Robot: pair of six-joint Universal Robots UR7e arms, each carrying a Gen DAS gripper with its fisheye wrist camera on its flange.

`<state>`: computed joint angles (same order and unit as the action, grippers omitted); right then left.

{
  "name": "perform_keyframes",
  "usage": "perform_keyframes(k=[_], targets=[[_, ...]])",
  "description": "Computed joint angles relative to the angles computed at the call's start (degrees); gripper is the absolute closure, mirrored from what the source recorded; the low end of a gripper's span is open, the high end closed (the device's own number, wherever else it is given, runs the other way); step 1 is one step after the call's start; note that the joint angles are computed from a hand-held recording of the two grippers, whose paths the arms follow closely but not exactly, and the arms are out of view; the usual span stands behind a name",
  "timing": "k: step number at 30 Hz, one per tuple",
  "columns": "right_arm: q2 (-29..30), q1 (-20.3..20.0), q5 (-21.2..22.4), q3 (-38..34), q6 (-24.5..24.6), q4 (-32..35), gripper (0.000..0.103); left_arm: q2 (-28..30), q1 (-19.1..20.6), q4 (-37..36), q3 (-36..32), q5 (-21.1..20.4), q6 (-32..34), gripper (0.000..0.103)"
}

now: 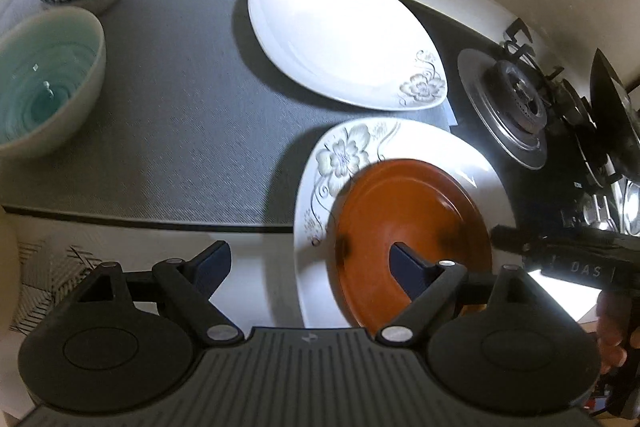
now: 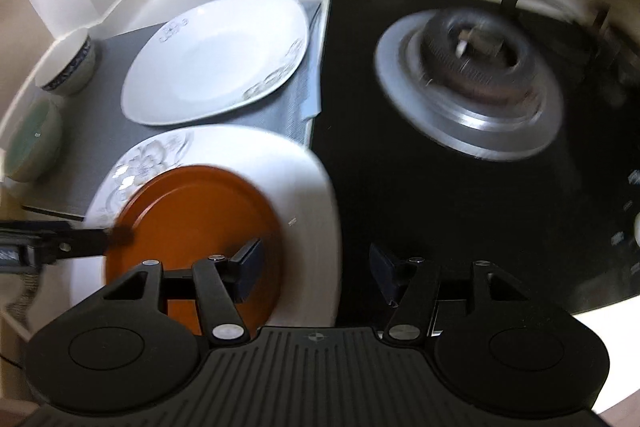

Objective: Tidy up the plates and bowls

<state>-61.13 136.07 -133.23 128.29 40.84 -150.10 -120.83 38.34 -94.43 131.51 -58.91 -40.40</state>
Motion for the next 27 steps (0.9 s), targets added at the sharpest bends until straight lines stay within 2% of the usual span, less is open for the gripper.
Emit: perform_keyframes(k=[2, 3, 7, 14, 18, 22, 25, 27], targets=[[0.7, -0.2, 1.3, -0.2, -0.1, -0.6, 0.042, 0.1, 0.6, -0.9, 0.1, -1.1, 0.9, 0.013], [1.1, -0.1, 1.8, -0.3, -0.7, -1.1, 0.039, 0.1, 0.6, -1.0, 0.1, -1.3, 1.2, 0.013], [2.7, 0.9, 0.6, -2.3, 1.0, 2.0, 0.038, -0.3, 0.2, -0.5, 0.2, -1.3, 0.9, 0.013], [3.7, 0.9, 2.2, -3.9, 1.4, 3.3, 0.036, -1.2, -0.2, 0.8, 0.0, -0.8, -0.5, 0.013], [4.8, 1.1, 2.6, -4.2, 0.5, 2.0, 0.033, -1.4, -0.1, 1.1, -0.1, -0.7, -0.7, 0.013], [4.4, 0.8, 3.4, -4.0, -1.0, 0.8, 0.035, -1.7, -0.6, 1.6, -0.5, 0.4, -1.2, 0.012], [2.6, 0.8, 1.7, -3.4, -1.4, -0.1, 0.034, -1.8, -0.8, 1.3, -1.3, 2.0, -2.0, 0.009], [1.7, 0.5, 0.0, -3.0, -3.5, -3.2, 0.031, -1.0, -0.2, -0.4, -2.1, 2.7, -1.5, 0.008]])
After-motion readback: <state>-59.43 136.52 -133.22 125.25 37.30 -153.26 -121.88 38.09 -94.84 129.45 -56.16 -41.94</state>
